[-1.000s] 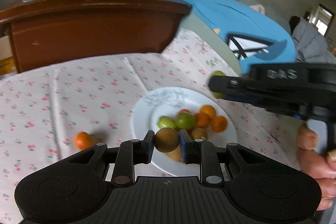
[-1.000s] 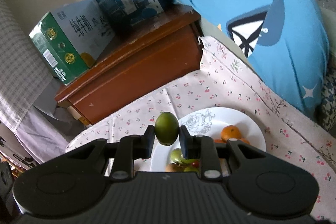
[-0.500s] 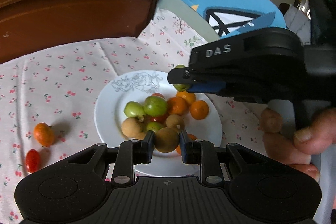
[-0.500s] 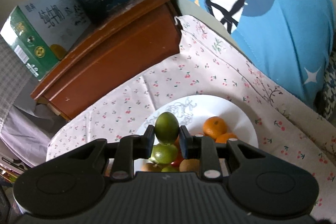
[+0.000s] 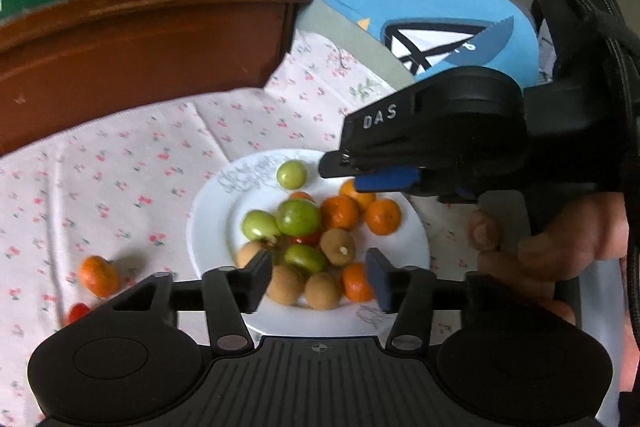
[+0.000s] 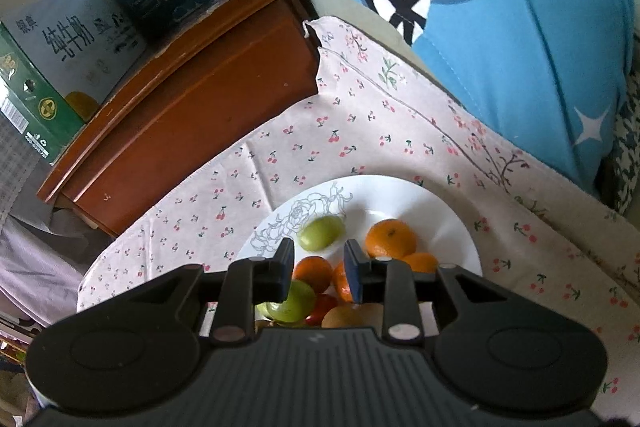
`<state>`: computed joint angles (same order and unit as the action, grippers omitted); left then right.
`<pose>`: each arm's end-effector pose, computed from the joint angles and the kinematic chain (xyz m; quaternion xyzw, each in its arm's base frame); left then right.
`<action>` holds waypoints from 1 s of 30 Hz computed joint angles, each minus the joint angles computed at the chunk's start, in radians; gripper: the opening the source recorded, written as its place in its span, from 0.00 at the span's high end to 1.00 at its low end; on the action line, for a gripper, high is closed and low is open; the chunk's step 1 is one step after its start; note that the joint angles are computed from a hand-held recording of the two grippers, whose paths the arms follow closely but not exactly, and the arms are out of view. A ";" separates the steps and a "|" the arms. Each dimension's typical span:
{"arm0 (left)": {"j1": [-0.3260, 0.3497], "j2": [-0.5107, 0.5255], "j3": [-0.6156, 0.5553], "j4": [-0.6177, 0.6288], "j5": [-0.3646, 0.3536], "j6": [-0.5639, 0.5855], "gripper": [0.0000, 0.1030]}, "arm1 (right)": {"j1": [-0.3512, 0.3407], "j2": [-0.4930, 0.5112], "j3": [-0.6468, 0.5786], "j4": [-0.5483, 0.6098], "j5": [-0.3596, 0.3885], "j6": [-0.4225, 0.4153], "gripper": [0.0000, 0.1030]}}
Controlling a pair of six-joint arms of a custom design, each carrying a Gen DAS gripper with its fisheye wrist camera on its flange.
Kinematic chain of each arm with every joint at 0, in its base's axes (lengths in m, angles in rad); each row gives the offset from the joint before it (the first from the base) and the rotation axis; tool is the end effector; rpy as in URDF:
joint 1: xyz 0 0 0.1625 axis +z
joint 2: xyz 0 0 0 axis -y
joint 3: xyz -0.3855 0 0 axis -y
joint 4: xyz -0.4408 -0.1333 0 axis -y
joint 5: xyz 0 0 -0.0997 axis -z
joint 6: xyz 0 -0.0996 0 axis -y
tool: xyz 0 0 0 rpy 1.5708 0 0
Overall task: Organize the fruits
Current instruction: 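Open the left gripper over the plate while the right releases its lime, then move both grippers back to the last tangerine and cherry tomato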
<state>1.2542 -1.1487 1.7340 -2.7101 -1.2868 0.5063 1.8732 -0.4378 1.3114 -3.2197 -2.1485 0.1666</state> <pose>-0.0524 -0.6778 0.2418 0.3453 0.8882 -0.2566 0.1612 0.3022 -0.7037 -0.0018 -0.0472 -0.8927 0.4137 0.1723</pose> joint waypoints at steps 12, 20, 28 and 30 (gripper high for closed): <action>-0.023 -0.044 0.022 -0.026 0.079 0.019 0.25 | 0.014 -0.001 0.002 -0.017 0.005 -0.014 0.69; -0.024 -0.081 0.030 -0.005 0.141 0.022 0.23 | 0.032 0.010 -0.008 -0.020 0.027 -0.071 0.68; -0.013 -0.100 0.021 0.024 0.212 -0.017 0.22 | 0.044 0.026 -0.021 -0.010 0.045 -0.085 0.68; -0.011 -0.105 0.019 0.028 0.224 -0.024 0.21 | 0.046 0.030 -0.024 -0.002 0.052 -0.088 0.68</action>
<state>1.2432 -1.2540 1.7531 -2.6818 -1.0624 0.4818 1.9194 -0.4078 1.2872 -3.2221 -2.0968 0.0788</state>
